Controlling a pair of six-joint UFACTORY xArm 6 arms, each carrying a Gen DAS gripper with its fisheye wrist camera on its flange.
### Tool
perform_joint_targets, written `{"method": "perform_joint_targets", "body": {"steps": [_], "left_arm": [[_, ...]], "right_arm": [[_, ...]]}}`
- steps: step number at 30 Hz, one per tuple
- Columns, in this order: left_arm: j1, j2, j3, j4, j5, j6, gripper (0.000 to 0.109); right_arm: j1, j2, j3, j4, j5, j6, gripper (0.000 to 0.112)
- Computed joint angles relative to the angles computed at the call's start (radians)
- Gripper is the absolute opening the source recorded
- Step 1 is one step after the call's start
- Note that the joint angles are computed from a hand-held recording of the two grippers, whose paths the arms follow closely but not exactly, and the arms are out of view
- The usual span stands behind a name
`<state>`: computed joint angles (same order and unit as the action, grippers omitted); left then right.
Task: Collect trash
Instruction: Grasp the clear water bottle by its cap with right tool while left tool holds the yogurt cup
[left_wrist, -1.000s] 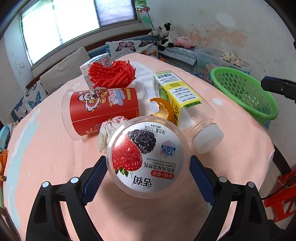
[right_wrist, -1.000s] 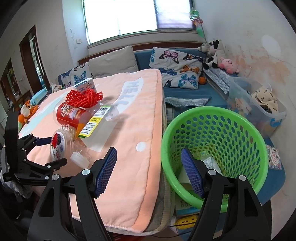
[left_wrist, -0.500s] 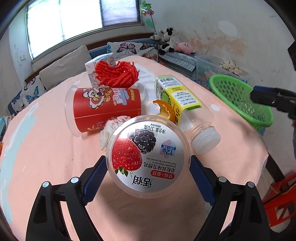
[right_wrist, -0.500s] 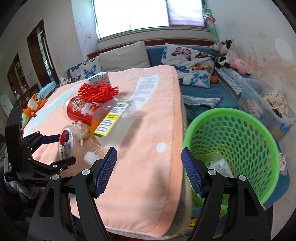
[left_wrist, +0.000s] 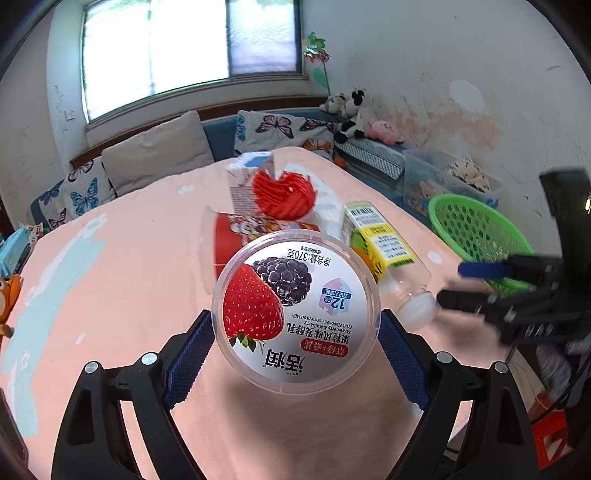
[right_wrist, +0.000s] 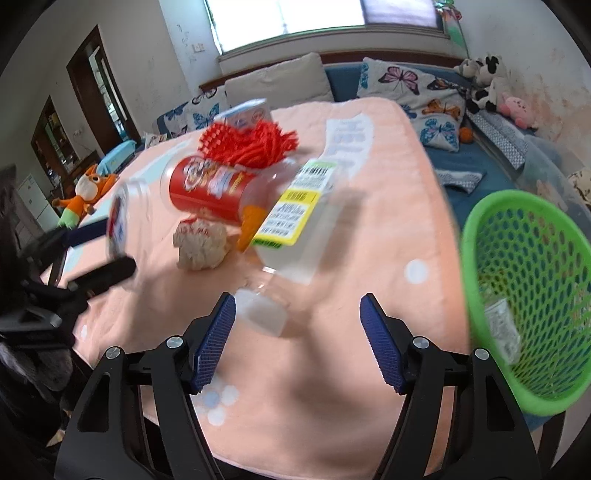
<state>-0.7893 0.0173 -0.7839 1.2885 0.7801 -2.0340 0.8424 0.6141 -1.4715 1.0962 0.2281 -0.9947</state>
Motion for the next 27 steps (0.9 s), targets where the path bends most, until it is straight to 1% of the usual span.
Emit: {"method": "perform_joint_targets", "body": {"steps": [1,5,8,10,12,13,14,15,18,20,21,27], "left_arm": [[0.001,-0.01,0.008,0.002,0.001,-0.006,0.085],[0.006,-0.038,0.04,0.012,-0.006,-0.027,0.085],[0.007,-0.045,0.049,0.019,-0.01,-0.034,0.085],[0.007,-0.049,0.057,0.027,-0.015,-0.044,0.085],[0.005,-0.05,0.061,0.032,-0.015,-0.053,0.085],[0.006,-0.054,0.066,0.037,-0.018,-0.06,0.085],[0.006,-0.056,0.069,0.041,-0.02,-0.064,0.085],[0.007,-0.058,0.073,0.045,-0.023,-0.07,0.085],[0.007,-0.057,0.075,0.046,-0.028,-0.072,0.085],[0.008,-0.058,0.077,0.051,-0.03,-0.076,0.085],[0.008,-0.057,0.076,0.05,-0.029,-0.076,0.085],[0.009,-0.064,0.078,0.065,-0.024,-0.081,0.085]], "right_arm": [[0.006,0.008,-0.003,-0.01,-0.004,0.018,0.067],[0.018,0.042,-0.025,-0.056,0.006,0.107,0.065],[0.028,0.062,-0.045,-0.052,0.002,0.138,0.064],[0.038,0.073,-0.052,-0.076,-0.023,0.177,0.06],[0.043,0.077,-0.057,-0.079,-0.018,0.195,0.06],[0.048,0.075,-0.053,-0.079,-0.029,0.196,0.06],[0.056,0.076,-0.043,-0.119,-0.062,0.232,0.06],[0.059,0.078,-0.042,-0.139,-0.071,0.25,0.059],[0.054,0.092,-0.054,-0.169,-0.056,0.296,0.051],[0.056,0.093,-0.056,-0.142,-0.057,0.284,0.049],[0.057,0.09,-0.054,-0.126,-0.063,0.268,0.044],[0.062,0.038,-0.008,-0.047,-0.123,0.157,0.044]]}}
